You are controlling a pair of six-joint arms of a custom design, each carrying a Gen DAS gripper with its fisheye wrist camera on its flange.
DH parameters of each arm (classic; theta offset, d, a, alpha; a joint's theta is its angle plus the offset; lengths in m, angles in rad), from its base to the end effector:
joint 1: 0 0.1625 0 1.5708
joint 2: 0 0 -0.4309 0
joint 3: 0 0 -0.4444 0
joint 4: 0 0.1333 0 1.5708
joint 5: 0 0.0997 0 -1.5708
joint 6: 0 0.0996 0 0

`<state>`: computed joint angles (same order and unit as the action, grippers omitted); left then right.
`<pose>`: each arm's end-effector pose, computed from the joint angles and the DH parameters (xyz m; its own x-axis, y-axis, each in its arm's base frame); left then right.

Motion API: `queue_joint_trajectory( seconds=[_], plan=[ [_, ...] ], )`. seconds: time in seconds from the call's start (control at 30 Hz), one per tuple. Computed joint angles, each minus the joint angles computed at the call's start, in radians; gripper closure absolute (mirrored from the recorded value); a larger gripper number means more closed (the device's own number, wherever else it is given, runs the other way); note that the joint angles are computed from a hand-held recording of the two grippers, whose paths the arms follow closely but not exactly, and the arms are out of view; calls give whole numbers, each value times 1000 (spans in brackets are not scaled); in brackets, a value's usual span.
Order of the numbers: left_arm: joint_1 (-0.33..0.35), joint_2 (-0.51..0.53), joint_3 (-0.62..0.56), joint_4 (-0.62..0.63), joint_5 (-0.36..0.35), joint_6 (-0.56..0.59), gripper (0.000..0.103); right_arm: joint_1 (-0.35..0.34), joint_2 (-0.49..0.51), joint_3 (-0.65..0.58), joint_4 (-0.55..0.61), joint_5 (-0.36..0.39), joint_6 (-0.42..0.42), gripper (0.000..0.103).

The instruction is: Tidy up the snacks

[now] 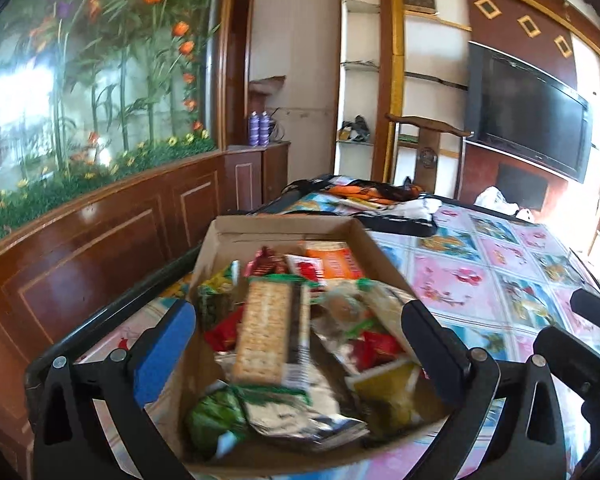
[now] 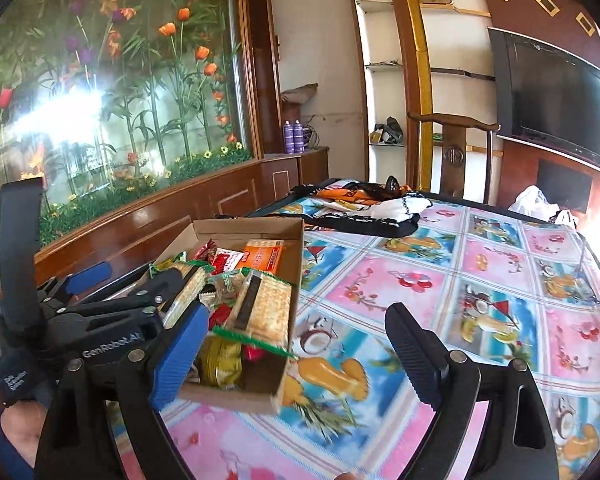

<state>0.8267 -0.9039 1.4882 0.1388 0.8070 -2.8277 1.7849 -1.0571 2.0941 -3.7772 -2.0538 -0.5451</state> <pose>-0.2747 -0.5969 0.1336 -0.7011 0.2527 -0.6668 0.6988 0.4298 -0.5718 0.2036 -0.5268 0.2125 -0.7746 -0.0016 0.6325 -0.5668 0.4455 -0.6930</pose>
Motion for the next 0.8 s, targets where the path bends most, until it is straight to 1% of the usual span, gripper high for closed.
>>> queue_joint_trajectory(
  seconds=[0.1, 0.13, 0.23, 0.3, 0.33, 0.37, 0.4, 0.47, 0.57, 0.63, 0.7, 0.8],
  plan=[
    [-22, -5, 31, -20, 11, 30, 0, -5, -39, 51, -31, 13, -2, 8],
    [-31, -3, 41, -33, 4, 50, 0, -8, -52, 68, -41, 16, -3, 7],
    [-56, 9, 53, -60, -22, 107, 0, -18, -90, 116, -63, 18, 0, 2],
    [-71, 4, 77, -102, -44, 151, 0, -21, -102, 135, -91, 4, 3, 1],
    [-75, 2, 85, -122, -60, 162, 0, -22, -107, 140, -103, 1, 5, 1],
    [-79, 7, 82, -135, -92, 169, 0, -25, -114, 147, -110, 4, 10, 1],
    [-80, 18, 70, -127, -115, 160, 0, -27, -120, 150, -110, 7, 15, 1],
    [-67, 50, 16, -43, -142, 90, 0, -30, -129, 153, -101, 14, 27, 1],
    [-37, 116, -102, 169, -165, -99, 0, -26, -124, 151, -80, 8, 22, 1],
    [-28, 124, -120, 199, -172, -147, 0, -20, -115, 144, -63, -3, 10, 1],
    [-26, 121, -117, 192, -199, -163, 0, -20, -114, 150, -66, 12, -3, 1],
    [-27, 124, -118, 192, -215, -164, 0, -25, -116, 153, -46, 30, 0, 1]
  ],
)
